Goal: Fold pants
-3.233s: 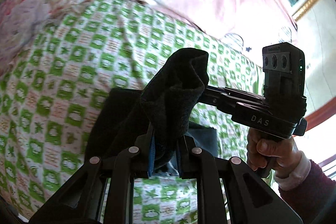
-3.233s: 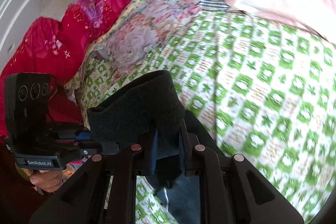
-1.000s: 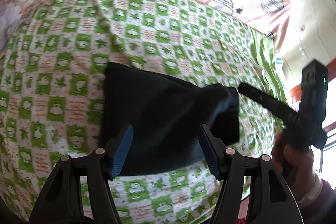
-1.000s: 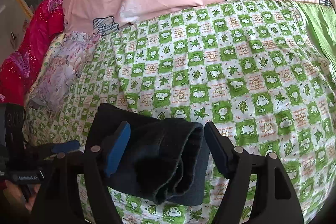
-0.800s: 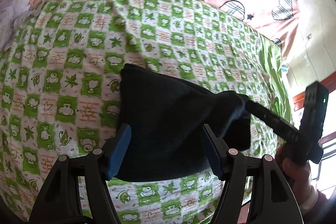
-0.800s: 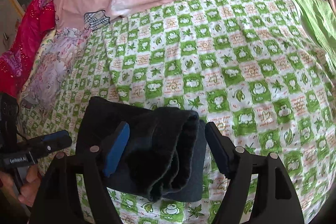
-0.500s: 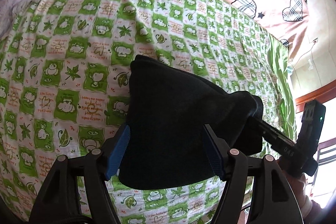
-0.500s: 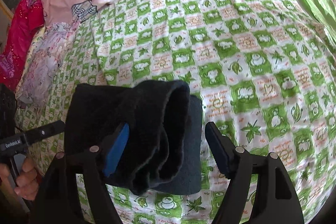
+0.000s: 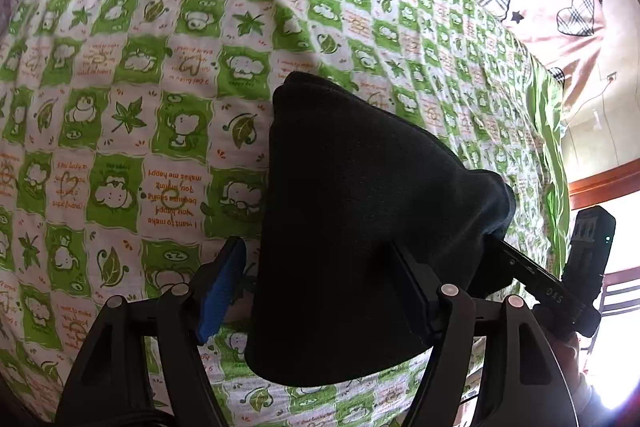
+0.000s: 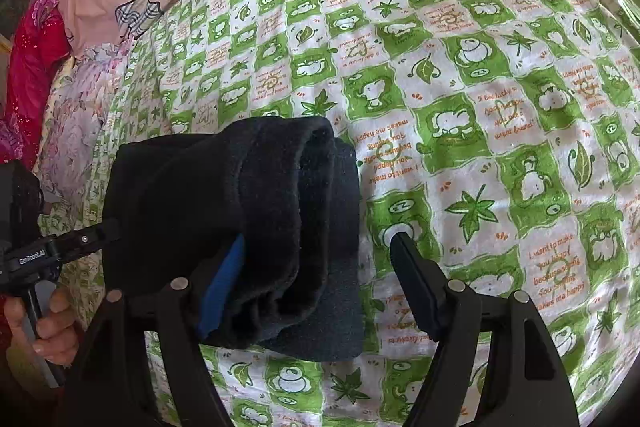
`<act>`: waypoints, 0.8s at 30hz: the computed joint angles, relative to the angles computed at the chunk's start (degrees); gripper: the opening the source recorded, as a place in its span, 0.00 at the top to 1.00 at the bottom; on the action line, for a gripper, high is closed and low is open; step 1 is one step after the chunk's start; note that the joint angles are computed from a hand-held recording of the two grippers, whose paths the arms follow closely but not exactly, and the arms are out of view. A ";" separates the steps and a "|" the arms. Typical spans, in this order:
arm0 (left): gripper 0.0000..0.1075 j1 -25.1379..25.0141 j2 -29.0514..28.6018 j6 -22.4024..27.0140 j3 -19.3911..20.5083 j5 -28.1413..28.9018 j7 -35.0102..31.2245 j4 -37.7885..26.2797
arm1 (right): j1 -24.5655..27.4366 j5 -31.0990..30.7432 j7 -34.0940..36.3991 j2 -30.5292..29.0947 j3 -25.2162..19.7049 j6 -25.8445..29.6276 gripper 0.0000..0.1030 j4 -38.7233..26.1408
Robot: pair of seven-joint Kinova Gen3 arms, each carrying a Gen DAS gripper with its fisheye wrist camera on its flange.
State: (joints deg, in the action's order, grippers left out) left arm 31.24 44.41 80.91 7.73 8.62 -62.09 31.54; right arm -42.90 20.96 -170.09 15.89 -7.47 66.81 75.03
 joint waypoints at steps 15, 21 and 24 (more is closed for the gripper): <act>0.43 -1.24 0.94 -3.31 0.86 2.27 1.05 2.54 | 4.69 -5.13 -1.51 -3.99 -0.86 -16.81 0.37 10.29; 0.61 -1.77 0.15 -4.52 1.59 3.14 -0.40 3.68 | 4.53 -4.48 -0.95 -4.79 -1.34 -18.06 0.55 10.69; 0.71 -1.52 -0.51 -5.01 1.55 2.99 -1.38 3.93 | 4.21 -3.86 -0.14 -4.79 -1.49 -17.14 0.58 9.24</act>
State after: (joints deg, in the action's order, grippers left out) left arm 29.72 43.89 75.90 9.28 11.60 -63.47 35.47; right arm -38.69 17.10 -170.23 11.10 -8.95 49.67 84.27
